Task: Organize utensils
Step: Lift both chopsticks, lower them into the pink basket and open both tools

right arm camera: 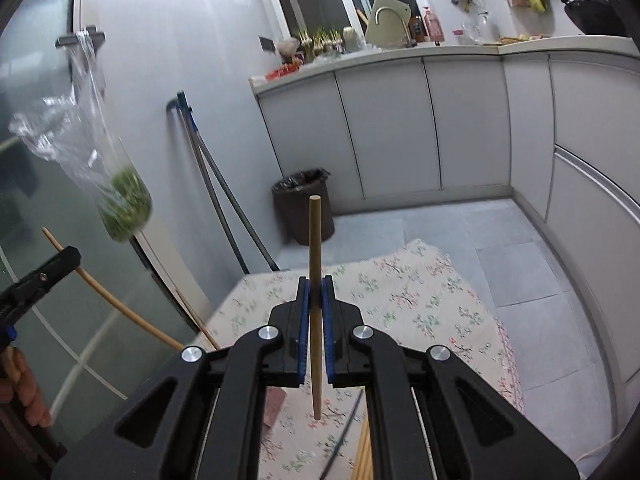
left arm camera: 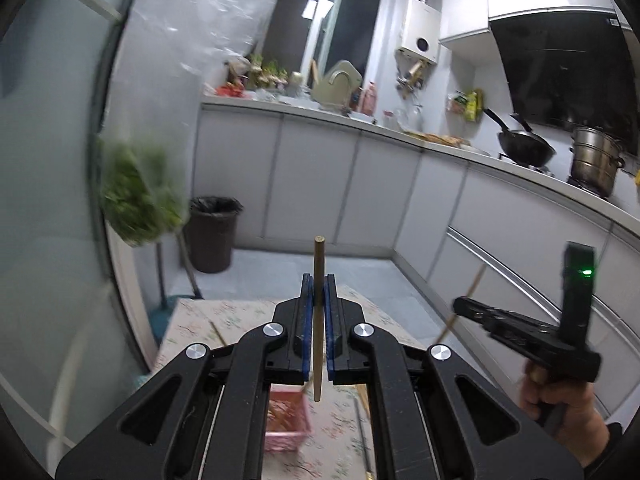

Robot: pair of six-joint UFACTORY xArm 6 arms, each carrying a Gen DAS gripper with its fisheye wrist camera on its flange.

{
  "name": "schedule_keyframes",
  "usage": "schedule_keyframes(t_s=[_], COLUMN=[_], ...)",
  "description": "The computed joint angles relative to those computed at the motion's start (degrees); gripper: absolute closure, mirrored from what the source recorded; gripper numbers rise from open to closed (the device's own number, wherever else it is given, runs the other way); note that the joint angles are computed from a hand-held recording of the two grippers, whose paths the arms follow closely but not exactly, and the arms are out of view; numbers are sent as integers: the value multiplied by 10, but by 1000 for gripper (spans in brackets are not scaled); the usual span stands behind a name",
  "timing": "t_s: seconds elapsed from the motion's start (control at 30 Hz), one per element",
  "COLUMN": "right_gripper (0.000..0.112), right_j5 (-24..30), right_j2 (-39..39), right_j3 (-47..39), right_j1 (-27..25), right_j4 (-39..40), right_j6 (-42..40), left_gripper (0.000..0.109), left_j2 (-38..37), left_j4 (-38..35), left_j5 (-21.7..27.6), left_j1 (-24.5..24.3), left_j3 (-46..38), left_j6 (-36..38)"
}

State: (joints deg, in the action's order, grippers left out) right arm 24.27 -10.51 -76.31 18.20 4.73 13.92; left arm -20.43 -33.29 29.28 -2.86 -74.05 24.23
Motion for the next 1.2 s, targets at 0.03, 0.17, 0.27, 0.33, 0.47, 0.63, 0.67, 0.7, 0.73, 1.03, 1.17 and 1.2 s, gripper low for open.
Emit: schedule_keyframes(t_s=[0.03,0.17,0.27,0.33,0.47,0.63,0.67,0.7,0.73,1.03,1.17,1.2], right_gripper=[106,106,106,106,106,106,106,106,106,106,106,106], right_j5=[-8,-19,-23,-35,-46,-43,-43,-43,-44,-51,-43,-40], right_j2=[2,11,15,20,35,55,57,59,63,92,105,108], right_j3=[0,-10,-16,-17,-28,-41,-42,-43,-44,-48,-55,-56], right_j1=[1,14,28,39,56,67,68,69,70,79,79,78], right_j4=[7,47,70,75,79,83,81,80,82,52,56,63], right_j6=[-3,-24,-31,-34,-36,-33,-31,-29,-29,4,10,8], left_gripper=[104,104,104,104,104,104,104,104,103,44,14,13], left_j2=[2,30,57,76,109,141,146,149,154,145,120,114], left_j4=[3,24,59,64,73,66,66,65,49,56,136,156], left_j5=[-7,-9,0,18,57,88,89,87,87,90,79,78], left_j1=[1,11,16,23,35,48,48,47,49,54,55,56], left_j3=[2,1,-6,-15,-36,-54,-57,-57,-59,-56,-36,-31], left_j6=[-3,-18,-35,-40,-50,-49,-47,-48,-37,-78,-144,-160])
